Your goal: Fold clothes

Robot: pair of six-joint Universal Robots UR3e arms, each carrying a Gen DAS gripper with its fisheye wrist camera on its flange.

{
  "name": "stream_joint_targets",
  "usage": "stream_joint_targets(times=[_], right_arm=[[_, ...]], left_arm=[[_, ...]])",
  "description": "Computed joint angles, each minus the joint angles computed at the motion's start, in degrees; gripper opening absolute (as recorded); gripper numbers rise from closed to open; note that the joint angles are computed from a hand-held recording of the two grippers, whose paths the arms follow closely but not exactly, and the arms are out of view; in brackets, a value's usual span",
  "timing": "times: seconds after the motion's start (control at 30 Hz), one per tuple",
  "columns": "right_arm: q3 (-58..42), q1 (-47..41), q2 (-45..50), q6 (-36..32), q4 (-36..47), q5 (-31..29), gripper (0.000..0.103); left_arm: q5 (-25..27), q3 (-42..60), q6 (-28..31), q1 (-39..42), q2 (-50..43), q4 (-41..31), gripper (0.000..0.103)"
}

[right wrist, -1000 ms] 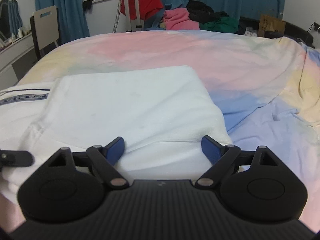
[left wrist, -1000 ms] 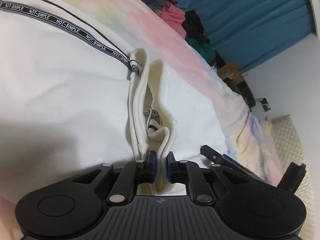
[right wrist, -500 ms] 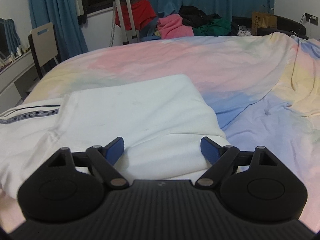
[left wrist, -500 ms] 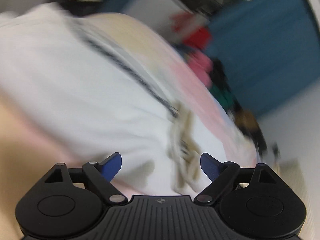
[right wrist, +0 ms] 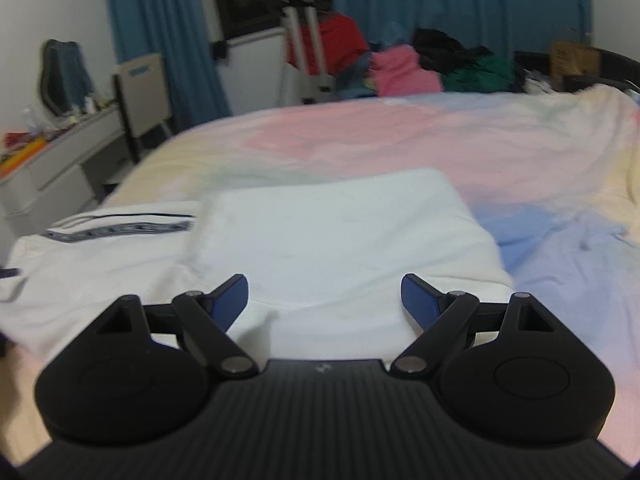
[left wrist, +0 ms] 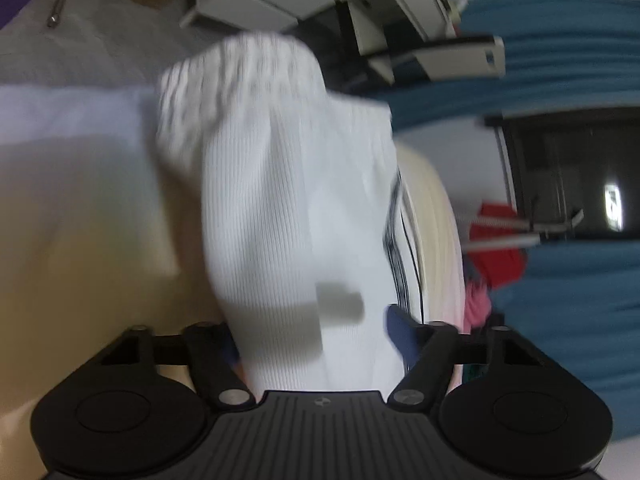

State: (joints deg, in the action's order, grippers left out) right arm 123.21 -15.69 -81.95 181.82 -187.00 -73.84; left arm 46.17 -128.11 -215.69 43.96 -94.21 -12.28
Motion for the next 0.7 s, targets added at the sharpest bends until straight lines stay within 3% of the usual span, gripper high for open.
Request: stream_joint_targets(times=[0.07,0.13,0.2,0.3,0.4,0.5,0.6,0.7], right_arm=[[-0.85,0.37,0.88,-1.67,1.56,2.54,0.085],[-2.61,0.86,2.25,-4.07,5.21,5.25,0.085],[-5.43,3.43,4.72,-8.17,9.91,2.88,0.087],[-6.36,5.52,6.56,-8.8,7.9,-0.06,0.087],[-5.71,2.41,4.0,-6.24,9.28,3.66,0.085],[-4.23,-0.27,1.14,-3.61,8.38,4.55,0.085],[-2.04,-2.96,-2.43,-2.03,7.28,3.89,0.085],[0.6,-7.24,-6.0,0.12,6.68,5.66,0.085]], left_arm=[[2.37,0.78,-0.75,-0.87,-1.41,2.68,0.05],[4.48,0.15,0.6,-1.22,-0.25,3.91,0.029],[6.2,-0.83,2.93,-1.24,1.87,4.99,0.019],[12.24,-1.91,6.78,-4.88,6.97,7.42,0.014],[21.81,-3.0,10.29,-12.56,11.02,13.24,0.011],[35.33,0.83,11.99,-26.11,7.22,21.42,0.011],[47.53,6.28,14.03,-38.76,4.95,23.07,0.01],[60.33,18.51,16.36,-52.08,-3.07,21.94,0.01]])
